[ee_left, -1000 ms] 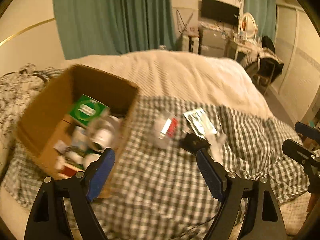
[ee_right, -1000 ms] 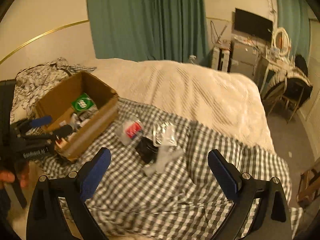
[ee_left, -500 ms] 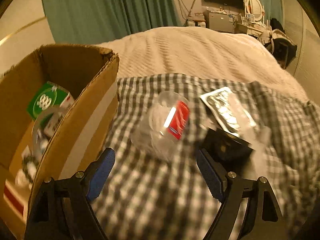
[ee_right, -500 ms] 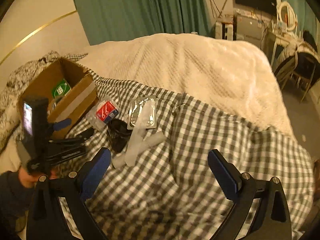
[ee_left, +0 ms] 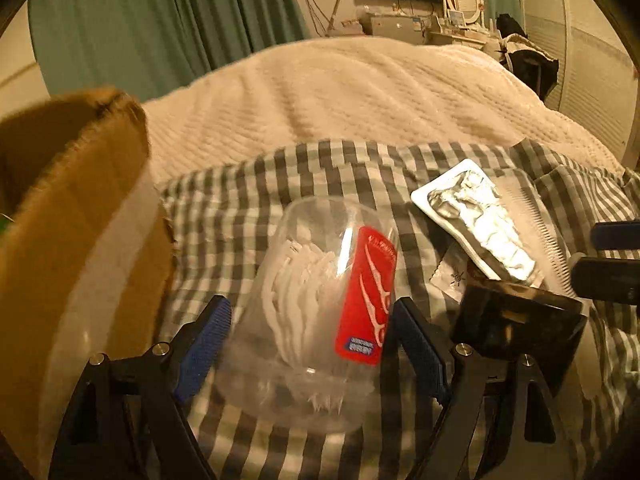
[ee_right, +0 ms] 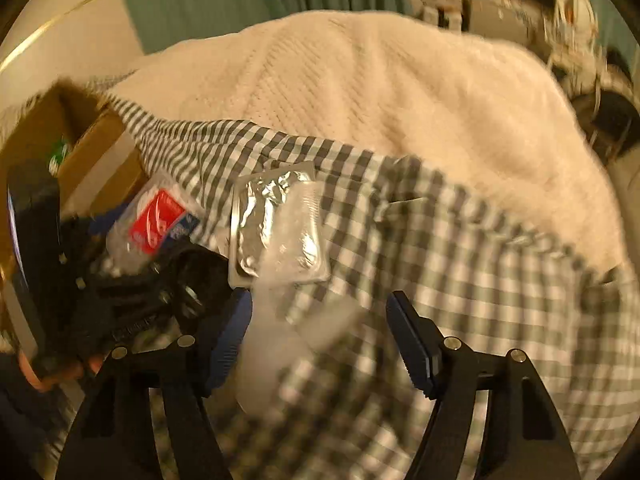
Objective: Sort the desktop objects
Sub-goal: 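Grasp the clear floss-pick tub with left tool while right grasps white comb, then drop the floss tub in the box with left tool while right drops comb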
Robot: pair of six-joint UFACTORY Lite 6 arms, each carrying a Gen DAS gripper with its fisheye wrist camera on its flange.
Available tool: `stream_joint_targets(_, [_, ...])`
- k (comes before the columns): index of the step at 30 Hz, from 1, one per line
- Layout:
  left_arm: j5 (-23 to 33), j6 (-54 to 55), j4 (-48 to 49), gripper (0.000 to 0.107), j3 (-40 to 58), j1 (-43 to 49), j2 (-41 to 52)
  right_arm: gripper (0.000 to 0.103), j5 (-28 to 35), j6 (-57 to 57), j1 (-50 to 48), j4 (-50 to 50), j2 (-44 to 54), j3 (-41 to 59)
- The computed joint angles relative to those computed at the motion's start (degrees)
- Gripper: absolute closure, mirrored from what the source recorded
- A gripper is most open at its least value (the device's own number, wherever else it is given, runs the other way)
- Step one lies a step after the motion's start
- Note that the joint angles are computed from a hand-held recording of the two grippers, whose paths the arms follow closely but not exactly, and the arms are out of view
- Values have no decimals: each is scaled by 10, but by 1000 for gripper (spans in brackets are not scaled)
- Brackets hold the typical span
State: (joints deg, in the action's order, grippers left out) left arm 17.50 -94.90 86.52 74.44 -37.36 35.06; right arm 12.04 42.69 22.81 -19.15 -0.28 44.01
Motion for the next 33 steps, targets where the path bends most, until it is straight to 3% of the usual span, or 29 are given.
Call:
stream_joint_targets(2, [-23,-18,11,34,-5,13,1,34,-3,20,11,-17,30,22])
stream_joint_targets(6, [-50,-82,65,36,-34,26,-18,40,41,168,50,-176,82,60])
stream_joint_targets(10, [-35,-59,43,37,-60,11,-41,73,84,218,68,-243,84,61])
stream_joint_targets(14, [-36,-42,-5,39,-109,-9,-96,77,87,124,54,-147,10,19])
stream_joint_targets(19, [-31,-20,-65,42,-217,-49,-227,77,156,108,111,-116,-76,1])
stream_joint_targets(21, [-47,42,-129,43,-269,-62,-315,77,219,170,174,-172,-104,3])
stream_joint_targets(25, [3,255,-331,43,-298,-92,-456,77,355,253,304,-220,-135,36])
stream_joint_targets(29, [108,450,-491,43,-267,-91,-579,77,445,307,397,-228,-139,102])
stream_joint_targets(33, [184,555,-543,43,-236,-58,-664,77,525,306,470,-231,-90,217])
